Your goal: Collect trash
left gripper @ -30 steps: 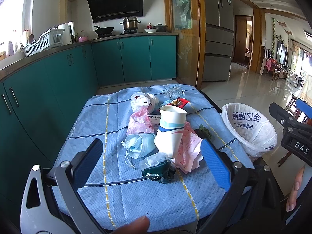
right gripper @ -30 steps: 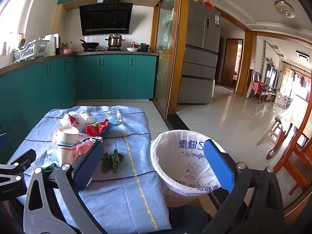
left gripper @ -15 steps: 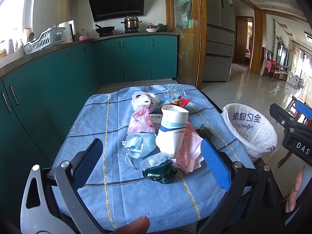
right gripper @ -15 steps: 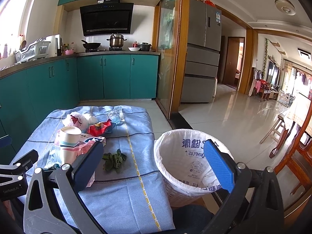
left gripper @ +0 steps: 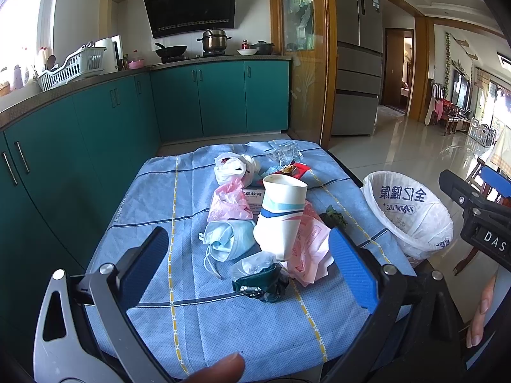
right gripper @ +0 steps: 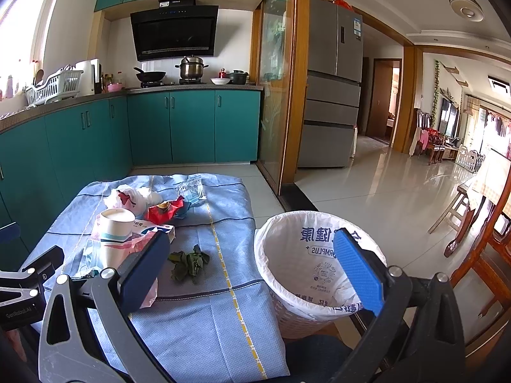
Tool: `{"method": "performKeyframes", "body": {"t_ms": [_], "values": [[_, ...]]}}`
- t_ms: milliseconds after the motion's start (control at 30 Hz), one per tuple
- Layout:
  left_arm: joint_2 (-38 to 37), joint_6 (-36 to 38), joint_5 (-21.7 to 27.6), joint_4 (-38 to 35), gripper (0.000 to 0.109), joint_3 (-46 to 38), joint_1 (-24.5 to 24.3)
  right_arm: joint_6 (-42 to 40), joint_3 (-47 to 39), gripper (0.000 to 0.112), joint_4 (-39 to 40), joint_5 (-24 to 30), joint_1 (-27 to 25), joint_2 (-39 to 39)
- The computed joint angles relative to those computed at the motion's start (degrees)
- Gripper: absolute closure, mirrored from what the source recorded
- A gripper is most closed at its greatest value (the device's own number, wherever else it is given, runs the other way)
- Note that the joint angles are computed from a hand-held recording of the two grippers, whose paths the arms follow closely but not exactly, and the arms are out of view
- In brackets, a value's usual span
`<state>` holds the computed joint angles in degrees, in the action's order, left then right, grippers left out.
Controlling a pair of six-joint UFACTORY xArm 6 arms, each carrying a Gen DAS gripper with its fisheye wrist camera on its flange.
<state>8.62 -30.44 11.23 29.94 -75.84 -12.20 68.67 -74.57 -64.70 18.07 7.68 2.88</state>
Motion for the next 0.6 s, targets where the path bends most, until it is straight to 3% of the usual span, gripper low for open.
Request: {"method": "performKeyframes", "body": {"t_ms": [367,600], "values": [[-0.1,-0.8,-0.6,0.7,0.009,0.3,0.1,5.8,0.9,0.012,-5.0,-2.1,-1.0,-1.2],[0.3,-0.1,-0.1,0.0,0.009,-0.3,0.1,4.3,0.8,0.012,-3.5,-2.3,-1.0,-1.1]]}}
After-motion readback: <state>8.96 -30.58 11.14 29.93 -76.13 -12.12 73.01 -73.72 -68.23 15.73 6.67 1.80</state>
